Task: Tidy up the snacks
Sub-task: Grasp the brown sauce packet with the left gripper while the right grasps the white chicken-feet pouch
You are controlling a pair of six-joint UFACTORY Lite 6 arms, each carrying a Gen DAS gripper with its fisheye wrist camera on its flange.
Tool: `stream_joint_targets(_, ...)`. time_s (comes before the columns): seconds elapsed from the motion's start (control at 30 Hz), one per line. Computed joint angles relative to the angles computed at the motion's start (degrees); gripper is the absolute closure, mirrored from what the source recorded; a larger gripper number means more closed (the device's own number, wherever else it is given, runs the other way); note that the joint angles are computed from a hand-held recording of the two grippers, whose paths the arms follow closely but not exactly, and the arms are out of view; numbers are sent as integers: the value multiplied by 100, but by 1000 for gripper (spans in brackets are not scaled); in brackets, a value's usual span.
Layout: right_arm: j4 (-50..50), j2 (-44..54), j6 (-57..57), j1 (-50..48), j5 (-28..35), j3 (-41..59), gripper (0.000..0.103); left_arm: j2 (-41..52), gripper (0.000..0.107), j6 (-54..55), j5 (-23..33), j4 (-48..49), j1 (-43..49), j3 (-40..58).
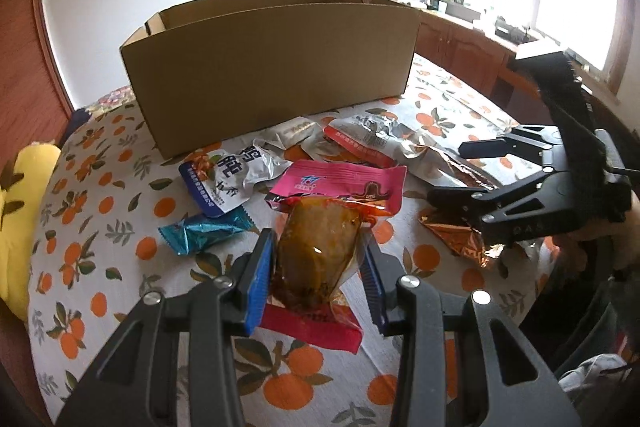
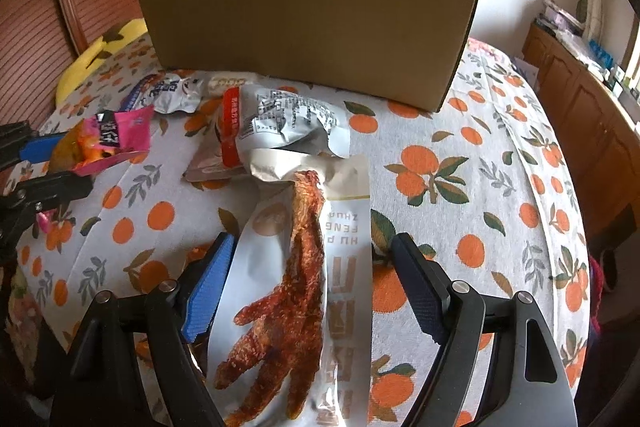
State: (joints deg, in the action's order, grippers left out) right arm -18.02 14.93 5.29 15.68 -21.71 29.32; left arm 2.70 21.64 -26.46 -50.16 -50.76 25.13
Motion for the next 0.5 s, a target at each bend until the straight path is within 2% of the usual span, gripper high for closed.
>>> stream_joint_targets(0.1, -158, 97, 163, 12, 315, 260, 22, -62, 68, -428, -35, 353, 9, -122)
stream_joint_targets(0.33, -734, 418, 762, 73, 832, 866, 22, -77, 68, -741, -189, 457, -169, -205)
stream_joint_targets(0.5, -1653, 321, 1518, 21, 951, 875, 41, -110, 68, -694, -258, 329, -275, -243)
